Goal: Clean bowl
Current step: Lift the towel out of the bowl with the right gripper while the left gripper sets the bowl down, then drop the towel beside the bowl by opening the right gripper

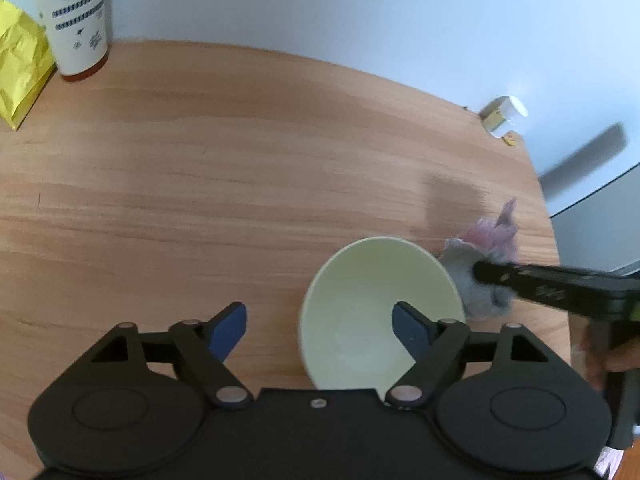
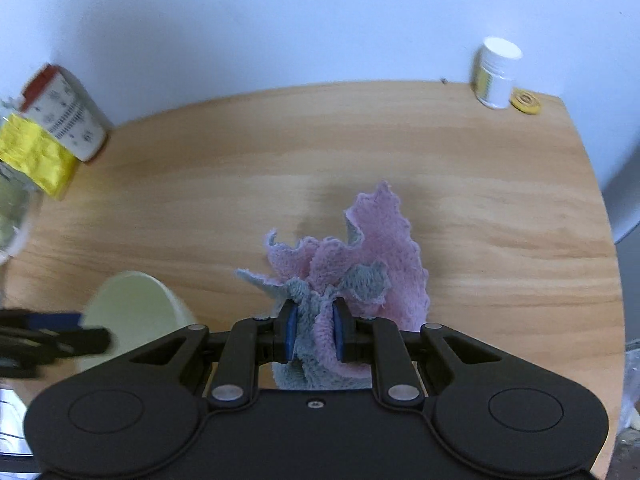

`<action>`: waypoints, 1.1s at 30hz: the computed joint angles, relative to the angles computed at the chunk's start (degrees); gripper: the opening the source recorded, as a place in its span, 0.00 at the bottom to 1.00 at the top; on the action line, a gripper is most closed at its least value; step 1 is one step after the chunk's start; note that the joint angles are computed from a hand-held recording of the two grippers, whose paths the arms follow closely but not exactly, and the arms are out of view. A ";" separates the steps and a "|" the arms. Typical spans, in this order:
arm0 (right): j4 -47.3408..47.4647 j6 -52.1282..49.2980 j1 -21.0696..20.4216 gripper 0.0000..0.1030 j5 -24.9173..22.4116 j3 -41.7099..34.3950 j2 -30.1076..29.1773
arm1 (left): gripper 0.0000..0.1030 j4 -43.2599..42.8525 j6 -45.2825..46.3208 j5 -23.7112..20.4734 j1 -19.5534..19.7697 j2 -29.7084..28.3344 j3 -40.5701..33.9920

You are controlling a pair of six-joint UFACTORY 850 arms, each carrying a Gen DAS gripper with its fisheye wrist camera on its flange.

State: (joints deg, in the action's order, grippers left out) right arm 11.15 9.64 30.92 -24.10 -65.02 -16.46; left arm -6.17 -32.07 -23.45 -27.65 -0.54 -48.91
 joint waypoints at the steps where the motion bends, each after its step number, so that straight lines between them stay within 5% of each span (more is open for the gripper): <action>1: 1.40 -0.19 -0.38 0.20 -0.13 0.55 -0.13 | 0.93 0.99 -1.14 -0.26 -0.16 0.23 -0.07; 8: 3.41 -2.69 -0.65 0.21 1.14 1.93 -0.26 | 0.99 8.46 -10.20 -1.57 -1.94 1.89 -0.41; 13: 5.50 -4.96 -0.47 0.30 2.09 2.50 -0.11 | 1.00 9.95 -13.25 -2.43 -3.43 3.04 -0.36; 17: 8.49 -9.61 -0.01 0.53 2.79 3.02 0.28 | 1.00 11.19 -16.95 -2.97 -4.68 3.96 -0.16; 25: 0.10 -6.51 1.04 0.74 3.86 4.35 2.32 | 1.00 23.36 -32.71 -6.93 -8.14 5.11 0.10; 27: -0.95 -6.78 1.02 0.92 4.00 5.04 3.47 | 1.00 25.99 -36.12 -7.94 -9.18 5.33 -0.02; 33: 6.63 -14.06 -0.79 0.99 2.32 6.72 7.22 | 1.00 25.80 -37.43 -7.38 -11.08 6.25 -0.26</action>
